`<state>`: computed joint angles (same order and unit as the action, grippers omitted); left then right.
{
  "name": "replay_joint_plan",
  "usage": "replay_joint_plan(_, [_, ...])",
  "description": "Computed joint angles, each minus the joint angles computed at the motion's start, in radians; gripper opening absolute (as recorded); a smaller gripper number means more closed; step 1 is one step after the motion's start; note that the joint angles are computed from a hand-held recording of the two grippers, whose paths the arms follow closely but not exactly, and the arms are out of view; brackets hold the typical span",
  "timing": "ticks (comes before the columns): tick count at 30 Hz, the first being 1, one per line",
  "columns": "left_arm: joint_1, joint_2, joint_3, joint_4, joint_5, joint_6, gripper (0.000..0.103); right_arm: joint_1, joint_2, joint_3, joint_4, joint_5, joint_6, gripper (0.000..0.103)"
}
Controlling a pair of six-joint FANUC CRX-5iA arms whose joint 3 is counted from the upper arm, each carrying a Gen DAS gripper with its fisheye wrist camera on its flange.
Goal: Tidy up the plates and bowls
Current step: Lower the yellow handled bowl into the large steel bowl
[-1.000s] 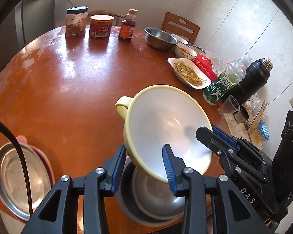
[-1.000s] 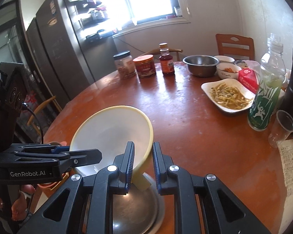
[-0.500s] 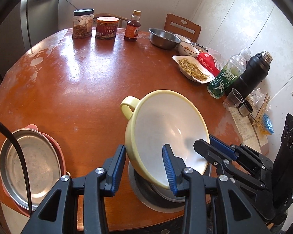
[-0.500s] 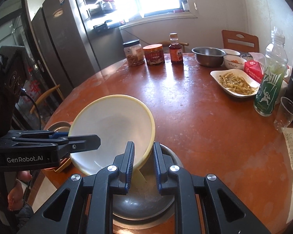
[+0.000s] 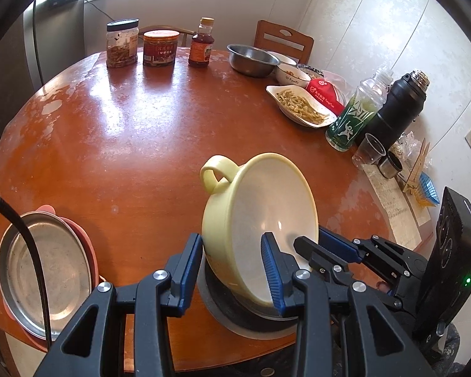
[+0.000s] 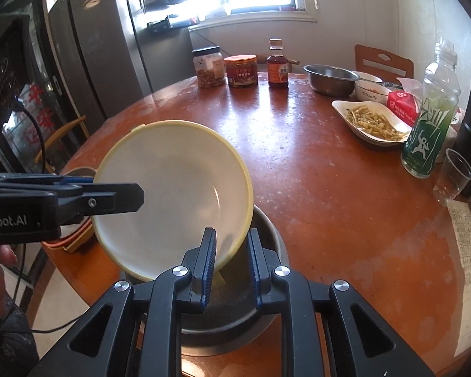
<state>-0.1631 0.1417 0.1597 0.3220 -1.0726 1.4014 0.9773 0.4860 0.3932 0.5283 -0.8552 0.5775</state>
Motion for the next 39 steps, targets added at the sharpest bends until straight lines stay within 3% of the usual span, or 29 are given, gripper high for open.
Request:
replay_joint_plan(18, [-0.013,0.015,0.017,-0.008,-0.031,-0.021,0.038,0.014,0.000,-0.015,0.035,-0.045,0.034,0.024])
replay_joint_plan(28, [-0.017,0.030,0.034,-0.015,-0.050,-0.022,0.038,0.014,-0.001,0.000,0.012,-0.054,0.081,0.034])
replay_joint_plan(39, [-0.023,0.047,0.047,-0.009,-0.060,-0.040,0.038,0.013,-0.002,0.008,0.019,-0.078,0.092,0.035])
